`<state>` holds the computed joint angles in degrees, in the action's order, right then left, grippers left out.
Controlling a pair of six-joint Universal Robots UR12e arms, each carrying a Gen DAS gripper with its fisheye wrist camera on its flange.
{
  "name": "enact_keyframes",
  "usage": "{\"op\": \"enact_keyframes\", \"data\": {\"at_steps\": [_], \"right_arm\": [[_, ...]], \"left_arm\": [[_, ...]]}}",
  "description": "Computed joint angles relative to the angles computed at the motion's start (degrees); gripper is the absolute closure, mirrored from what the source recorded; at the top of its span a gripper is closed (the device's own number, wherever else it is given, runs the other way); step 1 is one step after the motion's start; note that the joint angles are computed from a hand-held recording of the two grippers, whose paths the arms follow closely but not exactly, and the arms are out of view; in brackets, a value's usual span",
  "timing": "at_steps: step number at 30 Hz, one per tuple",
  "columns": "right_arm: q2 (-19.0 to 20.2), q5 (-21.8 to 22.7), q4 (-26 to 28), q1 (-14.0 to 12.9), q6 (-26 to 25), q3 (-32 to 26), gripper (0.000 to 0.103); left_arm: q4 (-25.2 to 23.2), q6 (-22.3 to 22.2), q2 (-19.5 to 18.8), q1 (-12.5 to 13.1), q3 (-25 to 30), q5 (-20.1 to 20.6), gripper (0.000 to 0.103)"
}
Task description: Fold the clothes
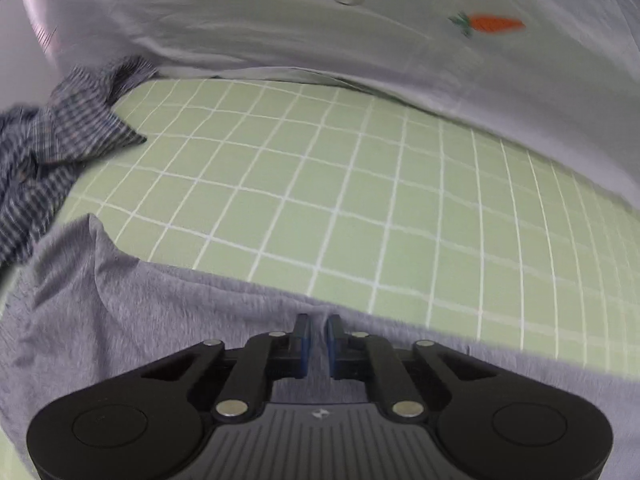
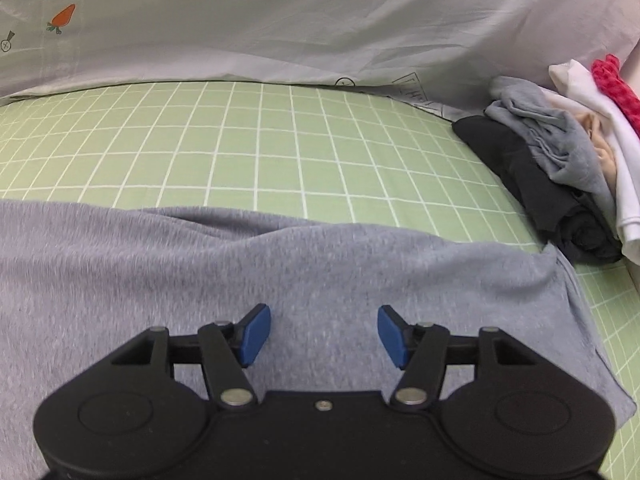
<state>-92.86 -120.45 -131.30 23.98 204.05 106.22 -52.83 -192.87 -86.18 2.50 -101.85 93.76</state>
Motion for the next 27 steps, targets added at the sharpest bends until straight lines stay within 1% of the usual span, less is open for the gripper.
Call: {"op": "enact_keyframes", "data": {"at_steps": [2,3,4,5,6,7,8,9,10,11,12,13,16,19,22,25,27], "right_arm": [[0.1,0.4,0.7,-0.2,0.1,-0.4,0.041],[0.2,0.8,1.2,-0.3,0.3,-0.7,0.037],[0.2,1.4,1.7,-0.4,0.6,-1.0,0.024],[0.1,2.1,2.0,-0.5,1.1,-1.2,0.016],[0.1,2.9,2.1,-0.6,1.6,-1.3,0.004],[0.0,3.9,2.0,-0.7,2.2,-1.3,0.003],[-0.2,4.9,1.7,-0.7,2.9,-1.3,0.003],[-0.4,6.1,1.4,-0.7,3.6,-1.1,0.003],[-0.6,7.6,1.0,-0.7,4.3,-1.0,0.003],[-0.8,9.0,0.5,-0.7,5.0,-0.8,0.002],[-1.1,10.4,0.0,-0.6,5.6,-0.6,0.000],[-1.3,11.8,-0.3,-0.4,5.8,-0.4,0.000],[-1.7,14.8,-0.4,0.4,6.3,0.0,0.000],[-1.7,15.3,1.0,1.8,7.3,0.1,0.000],[-1.5,14.0,1.7,3.4,8.5,0.0,0.000],[-1.3,11.7,1.5,4.7,10.2,0.1,0.000],[-1.1,9.9,1.0,5.4,11.3,0.3,0.000]], "left_arm": [[-0.3,-2.7,0.0,1.4,0.1,-2.6,0.096],[-0.5,-2.9,0.2,1.9,0.1,-3.6,0.095],[-0.7,-3.0,0.5,2.2,0.1,-4.5,0.093],[-0.9,-3.2,0.8,2.6,0.1,-5.5,0.090],[-1.1,-3.3,1.1,3.0,0.1,-6.4,0.081],[-1.0,-2.6,1.7,3.2,-0.2,-6.6,0.073],[-1.0,-1.7,2.4,3.3,-0.6,-6.4,0.069],[-1.0,-0.6,3.2,3.4,-1.1,-6.0,0.062],[-0.9,-0.2,4.0,3.3,-1.5,-5.4,0.053],[-0.9,-0.3,4.9,3.4,-2.2,-4.8,0.047],[-1.0,-0.4,5.9,3.5,-2.9,-4.3,0.035],[-1.0,-0.6,6.9,3.6,-3.6,-3.8,0.026],[-2.8,-2.3,9.9,5.1,-5.5,-4.4,0.024],[-4.7,-4.3,12.5,7.3,-7.2,-4.8,0.023],[-5.8,-4.7,15.1,10.7,-9.1,-6.1,0.023],[-6.0,-4.1,16.4,13.9,-9.9,-7.2,0.022],[-6.2,-3.1,16.5,15.0,-10.0,-6.3,0.019]]}}
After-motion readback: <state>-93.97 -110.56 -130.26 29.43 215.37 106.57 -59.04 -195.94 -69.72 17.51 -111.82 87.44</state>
